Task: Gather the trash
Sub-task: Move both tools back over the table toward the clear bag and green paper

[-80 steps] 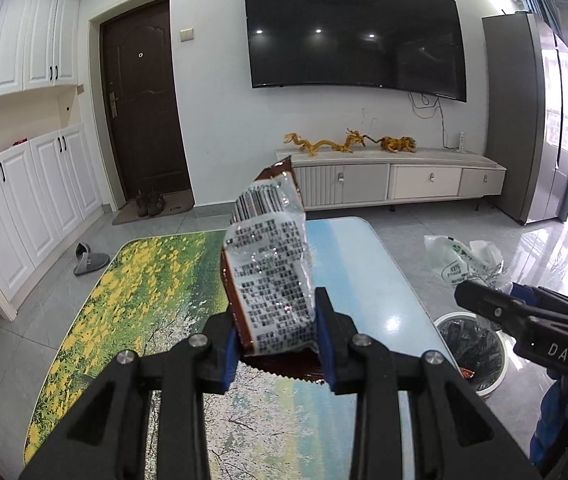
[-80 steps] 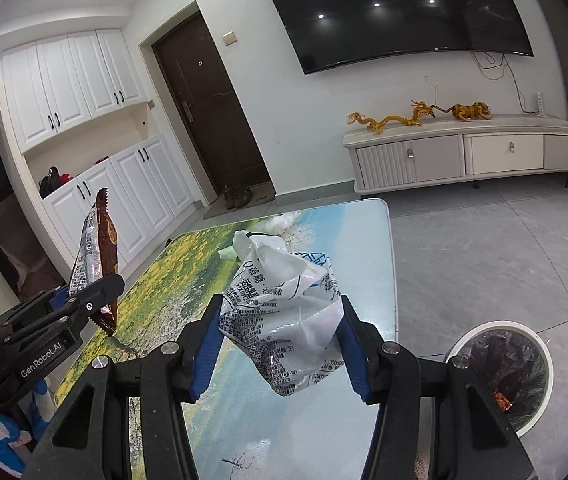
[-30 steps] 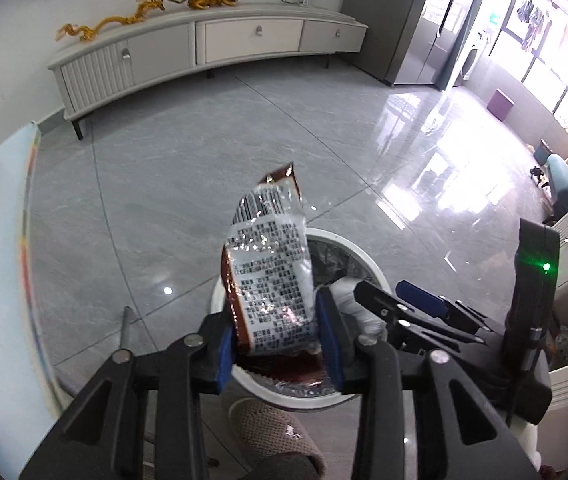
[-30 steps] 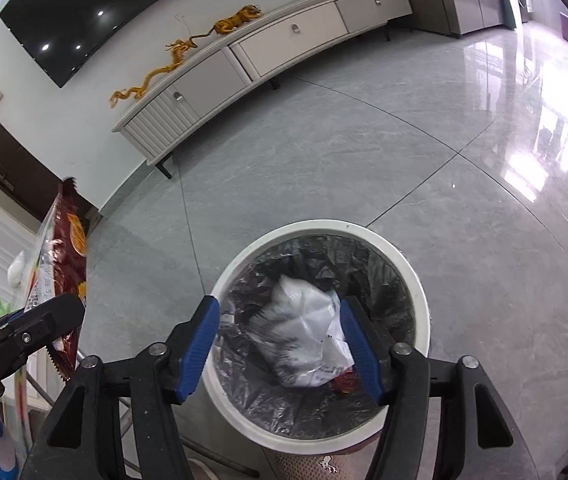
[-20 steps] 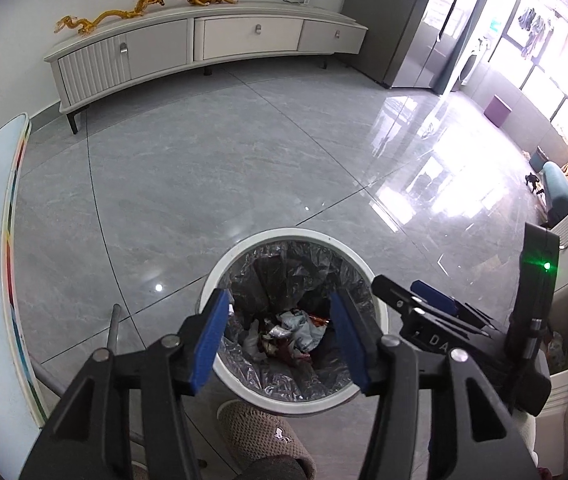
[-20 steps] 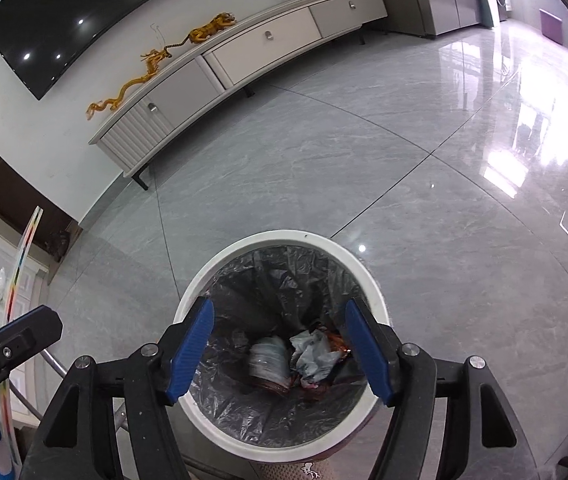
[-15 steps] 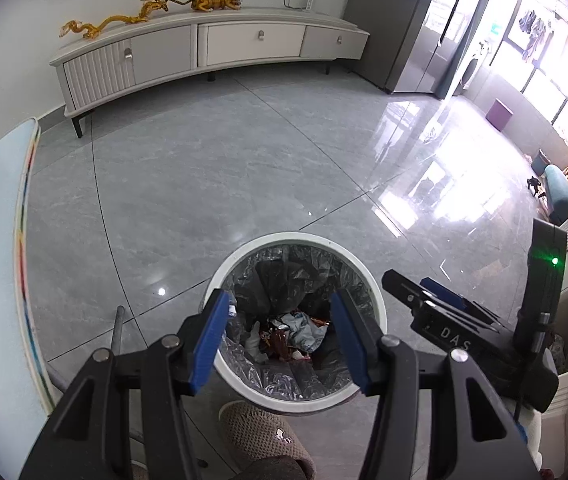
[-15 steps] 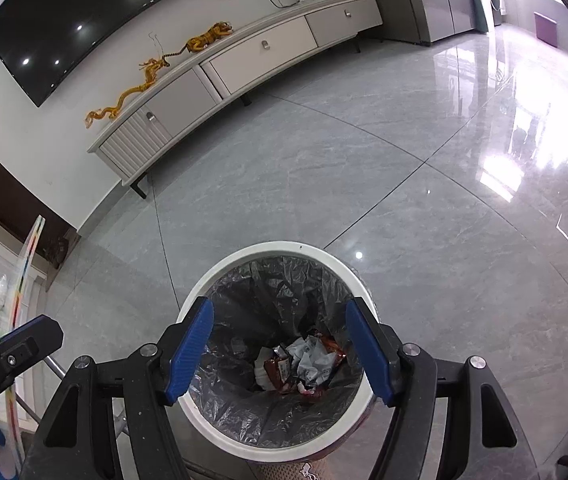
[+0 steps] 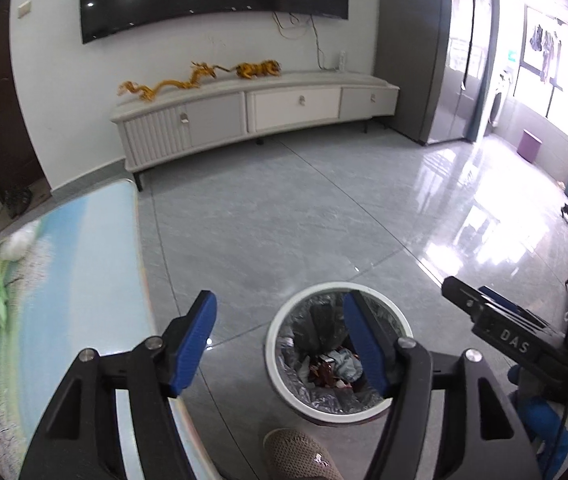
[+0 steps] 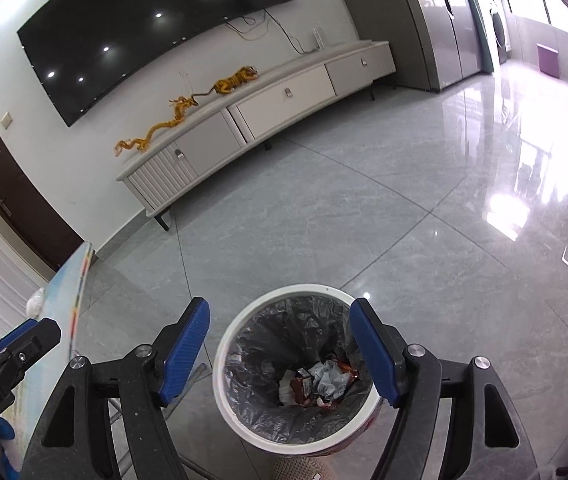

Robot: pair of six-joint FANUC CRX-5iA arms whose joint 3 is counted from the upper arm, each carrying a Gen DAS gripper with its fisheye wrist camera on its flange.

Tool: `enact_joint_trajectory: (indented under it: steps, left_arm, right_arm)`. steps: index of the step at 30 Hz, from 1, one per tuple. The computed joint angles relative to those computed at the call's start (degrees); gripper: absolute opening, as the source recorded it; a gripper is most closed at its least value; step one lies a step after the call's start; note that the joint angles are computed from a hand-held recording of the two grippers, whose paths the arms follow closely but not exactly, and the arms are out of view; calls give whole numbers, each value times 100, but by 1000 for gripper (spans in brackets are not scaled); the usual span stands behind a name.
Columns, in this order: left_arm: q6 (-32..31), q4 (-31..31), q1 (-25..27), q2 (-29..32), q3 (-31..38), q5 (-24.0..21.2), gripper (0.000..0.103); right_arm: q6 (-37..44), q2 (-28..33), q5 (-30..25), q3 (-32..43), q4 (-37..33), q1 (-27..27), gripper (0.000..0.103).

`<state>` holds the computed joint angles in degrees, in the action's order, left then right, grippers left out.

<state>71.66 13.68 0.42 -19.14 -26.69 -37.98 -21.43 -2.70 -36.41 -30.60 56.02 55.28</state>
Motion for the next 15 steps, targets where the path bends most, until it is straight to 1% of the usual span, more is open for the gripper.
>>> enact_joint_trajectory:
  steps: [6,11,15]
  left_arm:
    - [27,41,332,-619,-161,36,64]
    - [-317,411,756,-1233,-435,-9,64]
    - [-653,799,1180,-1719,-643,-102,64]
  right_arm:
    - [-141,-164,-323,69,481,273,72]
    - [-238,-278,-552,128,852,525,72]
    - [-109,-289,-752,295,993,766,73]
